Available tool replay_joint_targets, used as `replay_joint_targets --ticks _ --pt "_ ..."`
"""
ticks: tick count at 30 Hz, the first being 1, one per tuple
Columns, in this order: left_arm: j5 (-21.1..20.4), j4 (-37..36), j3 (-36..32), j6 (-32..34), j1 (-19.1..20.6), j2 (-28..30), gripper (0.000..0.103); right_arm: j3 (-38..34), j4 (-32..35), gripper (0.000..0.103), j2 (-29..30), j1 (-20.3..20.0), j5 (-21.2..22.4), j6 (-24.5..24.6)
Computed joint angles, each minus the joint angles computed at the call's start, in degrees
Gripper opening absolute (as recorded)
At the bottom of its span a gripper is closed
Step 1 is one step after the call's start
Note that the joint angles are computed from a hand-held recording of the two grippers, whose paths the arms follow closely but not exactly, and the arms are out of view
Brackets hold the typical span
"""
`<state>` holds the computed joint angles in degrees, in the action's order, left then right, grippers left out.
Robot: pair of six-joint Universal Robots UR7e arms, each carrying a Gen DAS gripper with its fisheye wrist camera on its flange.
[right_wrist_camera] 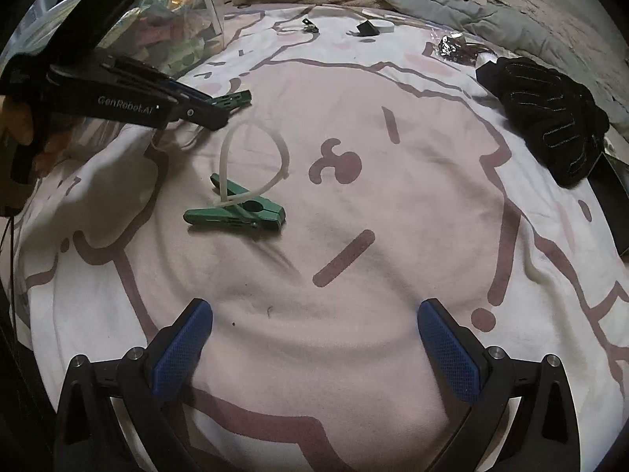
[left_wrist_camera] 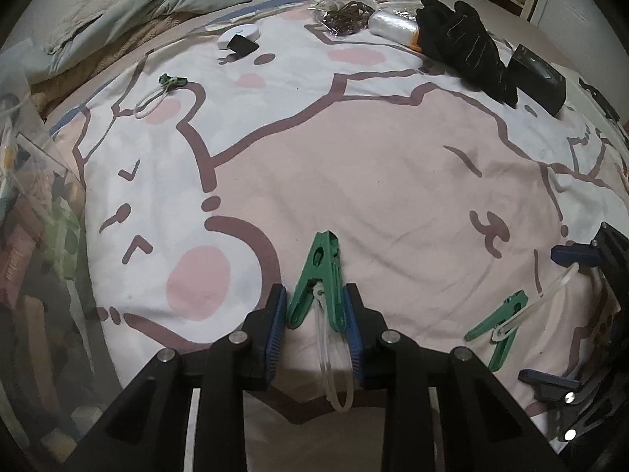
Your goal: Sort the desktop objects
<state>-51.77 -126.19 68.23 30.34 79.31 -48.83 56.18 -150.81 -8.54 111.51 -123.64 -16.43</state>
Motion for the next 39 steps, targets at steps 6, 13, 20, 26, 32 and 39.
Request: replay_joint_targets --ticks 6,13,20,26,32,39 --pt "0.26 -0.95 0.15 -0.44 0.15 -0.16 0.053 -1.39 3.23 0.101 -0.67 -0.11 5.79 3.81" --pt "-6.21 2.85 -1.08 -4.38 1.58 -0.78 0.057 -6.27 6.49 0.083 1.62 0.3 10.09 7.54" --pt "-10.42 4.78 -2.55 -8.37 2.48 -0.71 0.057 -11.19 7.94 0.059 4.45 0.6 8.0 8.3" --pt "-10.31 3.76 -2.51 -9.64 2.56 -0.54 0.045 -11.34 7.91 0.055 4.42 0.65 7.25 6.86" --pt "-9.27 2.43 -2.09 -8.52 2.35 -0.43 0.028 -10.04 7.54 0.055 3.56 0.53 7.51 6.58" --pt "-8.87 -0.26 -0.86 -6.78 1.74 -0.74 0.028 -8.27 5.94 0.055 2.15 0.28 7.63 6.78"
